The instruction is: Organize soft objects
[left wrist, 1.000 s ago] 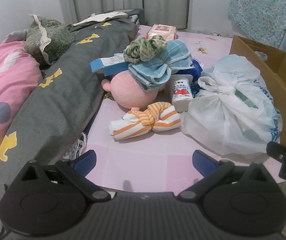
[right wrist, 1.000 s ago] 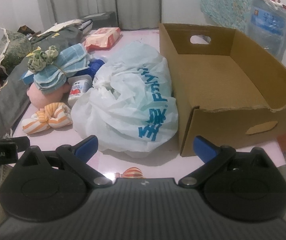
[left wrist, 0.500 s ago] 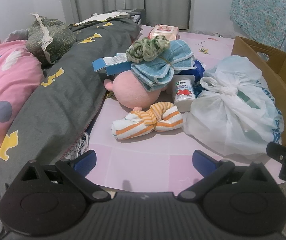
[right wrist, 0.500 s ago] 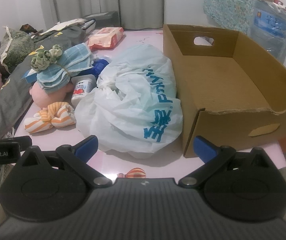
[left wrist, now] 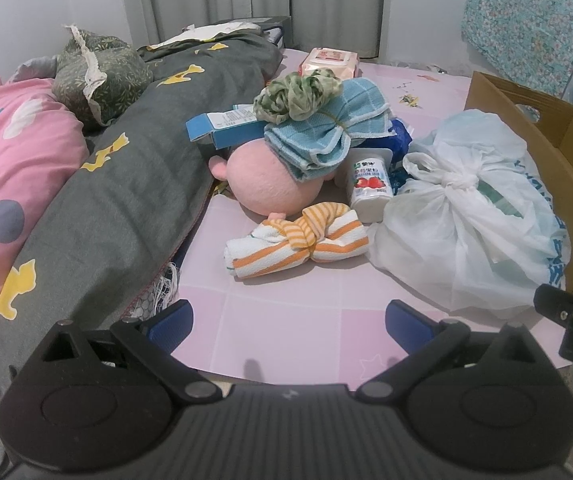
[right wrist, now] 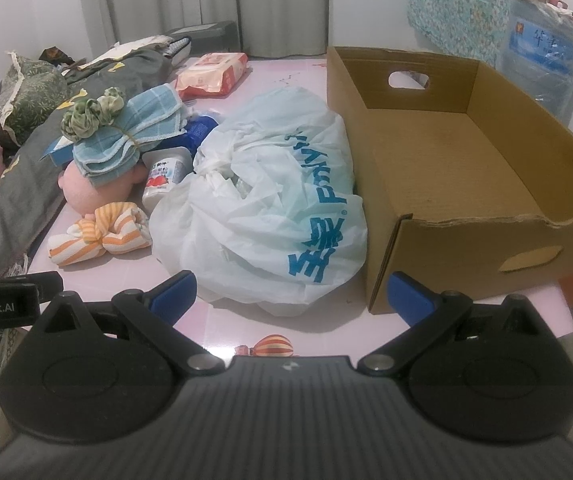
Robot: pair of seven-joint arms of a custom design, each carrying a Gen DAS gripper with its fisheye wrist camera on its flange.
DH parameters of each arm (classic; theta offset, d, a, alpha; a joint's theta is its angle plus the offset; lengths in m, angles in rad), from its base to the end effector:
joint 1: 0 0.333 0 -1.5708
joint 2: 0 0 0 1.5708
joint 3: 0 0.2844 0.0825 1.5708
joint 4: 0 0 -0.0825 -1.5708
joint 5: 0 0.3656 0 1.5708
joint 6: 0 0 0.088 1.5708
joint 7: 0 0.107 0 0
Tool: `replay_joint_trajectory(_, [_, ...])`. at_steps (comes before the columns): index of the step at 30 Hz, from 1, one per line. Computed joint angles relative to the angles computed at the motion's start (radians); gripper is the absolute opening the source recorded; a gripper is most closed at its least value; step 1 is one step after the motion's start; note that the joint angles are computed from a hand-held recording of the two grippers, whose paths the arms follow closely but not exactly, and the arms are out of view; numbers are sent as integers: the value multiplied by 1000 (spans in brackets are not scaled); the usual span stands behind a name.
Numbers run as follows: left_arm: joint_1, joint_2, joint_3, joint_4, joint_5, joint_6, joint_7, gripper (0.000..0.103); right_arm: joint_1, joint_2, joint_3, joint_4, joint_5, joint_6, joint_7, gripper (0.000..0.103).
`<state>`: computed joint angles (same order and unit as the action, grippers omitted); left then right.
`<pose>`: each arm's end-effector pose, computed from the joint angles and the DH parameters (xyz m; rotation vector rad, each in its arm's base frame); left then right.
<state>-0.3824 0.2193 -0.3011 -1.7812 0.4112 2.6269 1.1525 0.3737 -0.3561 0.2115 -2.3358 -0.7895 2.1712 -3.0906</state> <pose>0.4998 -0.4012 0.4849 -1.3177 2.2980 -0.7673 0.3948 0.2344 0.4791 -1.1744 2.3264 -0.9222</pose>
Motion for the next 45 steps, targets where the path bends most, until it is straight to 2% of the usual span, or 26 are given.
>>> replay_joint_trajectory(13, [5, 2, 3, -3, 2, 13, 1, 103, 0, 6, 5, 10, -9, -9, -4, 102])
replay_joint_trajectory(16, [8, 5, 8, 8, 11, 28, -4, 103, 0, 27, 25, 49, -60, -60, -25, 102])
replay_joint_trajectory(18, [8, 11, 15, 23, 30, 45, -12, 103, 0, 27, 24, 64, -104, -62, -50, 102])
replay_joint_trajectory(26, [12, 69, 61, 120, 136, 124, -102, 103, -65, 34, -34, 135, -205, 99, -140, 102])
replay_joint_trajectory(28, [19, 101, 62, 164, 135, 128, -92, 103, -86, 56, -50, 167, -220, 158, -174, 102])
replay_joint_trajectory(30, [28, 142, 55, 220, 118, 117, -62, 103, -104, 82, -76, 194, -218, 252, -224, 102])
replay_joint_trajectory(33, [32, 195, 58, 285, 99, 119, -42, 102, -126, 170, -124, 290, -131, 386, -358, 102])
replay_joint_trajectory(36, [36, 238, 62, 334, 81, 123, -31, 100, -140, 306, -145, 438, -55, 460, -520, 102])
replay_joint_trajectory(39, [39, 290, 66, 401, 59, 110, -18, 99, -138, 494, -154, 657, 12, 456, -709, 102])
replay_joint_trajectory(41, [38, 318, 71, 442, 49, 91, -10, 96, -144, 635, -151, 820, 143, 432, -877, 101])
replay_joint_trajectory(45, [39, 366, 72, 519, 21, 52, 13, 80, -147, 842, -141, 1077, 320, 313, -1083, 90])
